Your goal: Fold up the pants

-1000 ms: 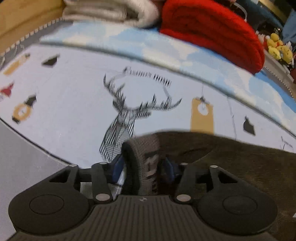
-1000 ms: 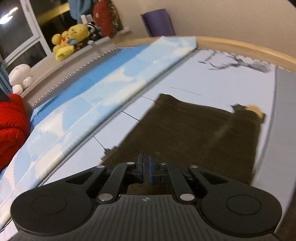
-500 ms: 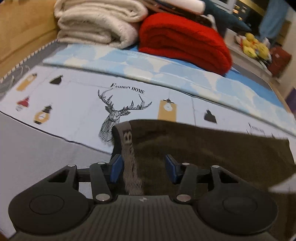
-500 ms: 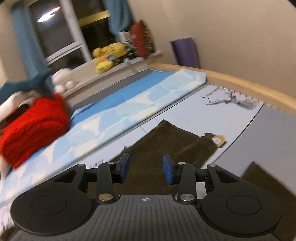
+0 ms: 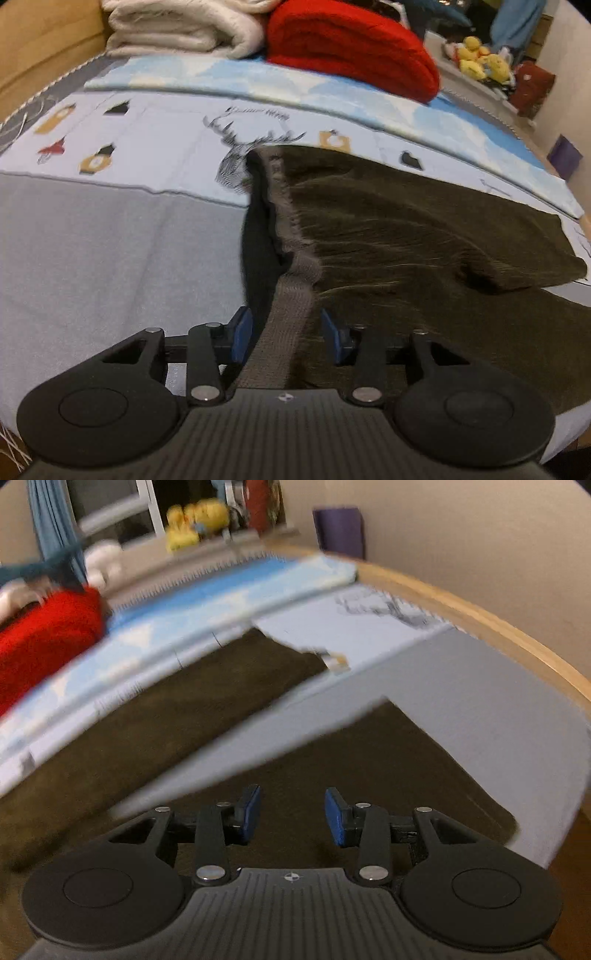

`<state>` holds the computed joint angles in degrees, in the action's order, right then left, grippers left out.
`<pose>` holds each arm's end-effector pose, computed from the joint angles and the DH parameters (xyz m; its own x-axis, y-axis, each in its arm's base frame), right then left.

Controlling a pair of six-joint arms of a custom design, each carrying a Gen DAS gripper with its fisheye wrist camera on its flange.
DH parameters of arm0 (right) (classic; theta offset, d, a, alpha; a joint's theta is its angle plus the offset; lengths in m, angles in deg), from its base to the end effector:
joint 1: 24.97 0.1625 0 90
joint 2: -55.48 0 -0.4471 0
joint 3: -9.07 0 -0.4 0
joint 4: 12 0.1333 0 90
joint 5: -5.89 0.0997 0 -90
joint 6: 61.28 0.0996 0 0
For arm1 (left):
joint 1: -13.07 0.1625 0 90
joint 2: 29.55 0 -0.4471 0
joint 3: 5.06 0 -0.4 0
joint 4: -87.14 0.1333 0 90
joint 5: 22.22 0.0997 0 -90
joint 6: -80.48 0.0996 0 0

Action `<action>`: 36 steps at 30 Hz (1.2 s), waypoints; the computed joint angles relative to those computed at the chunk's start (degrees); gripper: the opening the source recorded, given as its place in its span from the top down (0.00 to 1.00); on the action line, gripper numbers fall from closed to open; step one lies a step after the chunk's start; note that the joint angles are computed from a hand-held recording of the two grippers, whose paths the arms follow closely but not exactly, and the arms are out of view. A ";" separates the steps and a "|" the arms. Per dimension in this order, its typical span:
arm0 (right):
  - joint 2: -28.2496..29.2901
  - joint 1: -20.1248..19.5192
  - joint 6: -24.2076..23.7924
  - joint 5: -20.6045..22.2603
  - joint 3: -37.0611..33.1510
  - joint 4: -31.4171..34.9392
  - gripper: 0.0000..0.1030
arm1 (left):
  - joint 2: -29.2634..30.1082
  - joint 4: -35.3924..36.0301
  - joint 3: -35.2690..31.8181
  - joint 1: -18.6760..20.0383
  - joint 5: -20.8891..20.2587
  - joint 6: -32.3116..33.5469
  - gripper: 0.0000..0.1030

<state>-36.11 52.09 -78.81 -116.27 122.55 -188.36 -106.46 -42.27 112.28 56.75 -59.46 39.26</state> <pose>-0.0288 -0.4837 0.5139 -0.7133 0.5006 0.4905 -0.1241 0.5986 -0.7914 -0.2179 -0.5021 0.2765 -0.7831 -0.1185 -0.6105 0.2753 0.8142 -0.5111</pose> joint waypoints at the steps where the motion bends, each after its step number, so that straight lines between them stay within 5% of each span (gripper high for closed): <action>1: -0.86 -0.56 0.39 1.64 0.57 -0.49 0.61 | 0.02 2.92 -0.62 0.58 -0.22 -2.16 0.46; 5: -2.65 -1.33 2.17 2.26 1.77 -0.52 0.61 | 1.14 10.10 -3.39 3.17 -2.39 -7.17 0.25; 11: -5.32 -3.16 6.92 5.56 2.95 1.01 0.61 | 3.09 13.94 -5.48 5.98 -8.05 -4.96 0.21; 23: -4.55 -3.06 4.98 5.43 2.32 2.53 0.61 | 3.74 16.58 -4.83 3.92 -5.69 -1.36 0.66; 30: -3.66 -2.53 4.28 4.91 1.58 3.35 0.61 | 2.10 21.94 -4.45 2.85 -5.29 -5.05 0.67; 36: -2.69 -2.03 1.53 3.76 1.06 4.17 0.61 | 3.35 24.10 -5.89 2.17 -3.57 -5.79 0.54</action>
